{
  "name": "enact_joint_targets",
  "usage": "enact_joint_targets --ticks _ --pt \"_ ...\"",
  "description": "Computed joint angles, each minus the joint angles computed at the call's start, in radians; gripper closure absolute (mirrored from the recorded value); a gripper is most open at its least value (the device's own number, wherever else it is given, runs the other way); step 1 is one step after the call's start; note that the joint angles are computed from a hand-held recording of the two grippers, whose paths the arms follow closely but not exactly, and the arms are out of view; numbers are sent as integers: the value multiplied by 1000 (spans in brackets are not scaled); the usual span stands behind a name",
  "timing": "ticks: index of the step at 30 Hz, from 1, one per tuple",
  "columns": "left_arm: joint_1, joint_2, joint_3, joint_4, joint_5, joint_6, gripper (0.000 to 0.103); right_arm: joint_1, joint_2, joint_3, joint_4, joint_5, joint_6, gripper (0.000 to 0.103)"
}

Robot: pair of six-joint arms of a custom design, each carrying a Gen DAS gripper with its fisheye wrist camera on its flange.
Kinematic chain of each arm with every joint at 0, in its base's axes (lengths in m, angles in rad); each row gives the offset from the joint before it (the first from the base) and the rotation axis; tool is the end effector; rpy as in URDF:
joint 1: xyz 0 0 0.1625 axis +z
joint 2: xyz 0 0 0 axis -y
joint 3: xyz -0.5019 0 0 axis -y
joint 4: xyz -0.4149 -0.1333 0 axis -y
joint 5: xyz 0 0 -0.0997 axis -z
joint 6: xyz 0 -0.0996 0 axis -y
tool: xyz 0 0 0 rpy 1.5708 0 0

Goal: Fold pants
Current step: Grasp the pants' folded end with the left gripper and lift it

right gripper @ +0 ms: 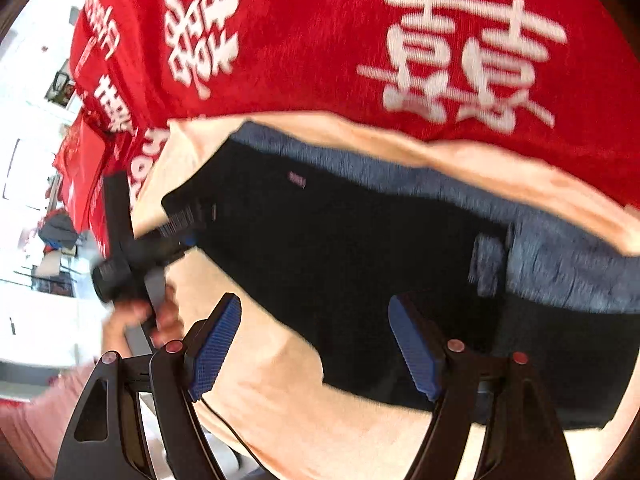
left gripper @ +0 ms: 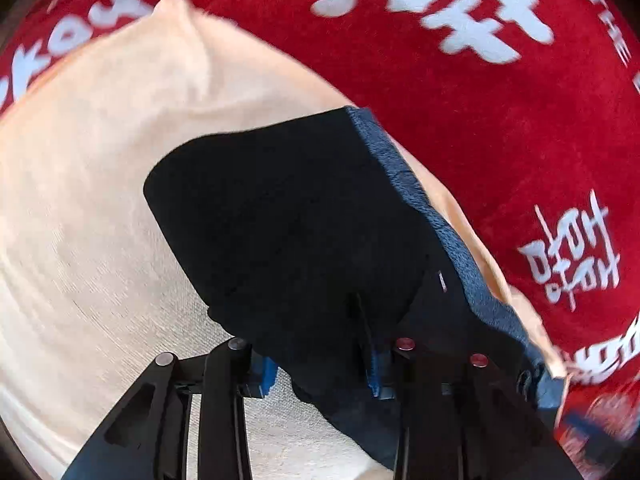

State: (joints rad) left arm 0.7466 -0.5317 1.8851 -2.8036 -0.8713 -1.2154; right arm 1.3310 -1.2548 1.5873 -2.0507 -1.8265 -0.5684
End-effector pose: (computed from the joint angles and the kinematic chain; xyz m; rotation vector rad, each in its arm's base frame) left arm -0.3151 -0.5605 -0.0758 -0.4463 2.5454 -0.7212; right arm -0.0520 -0.6677 0.4234 0.4393 -2.8148 0.0494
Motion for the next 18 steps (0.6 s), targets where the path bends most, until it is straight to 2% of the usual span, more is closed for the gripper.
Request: enact_joint_targets --ticks 2,4,8,9,11,15,18 --pt "-39 17 -54 141 78 68 71 25 40 -70 35 2 29 28" --pt "-90 49 -109 283 172 157 71 51 83 -148 97 21 54 28" --pt "-156 92 -149 370 258 284 71 105 219 -361 350 55 152 28" --pt "-168 105 -162 393 278 311 71 114 238 -385 386 52 167 24" --pt "-181 120 -183 411 298 348 71 155 313 -458 489 12 205 23" --pt "-189 126 -185 411 313 368 71 213 402 -496 580 -63 191 22" --pt "-190 126 -182 402 321 379 71 239 443 -480 618 -105 194 22"
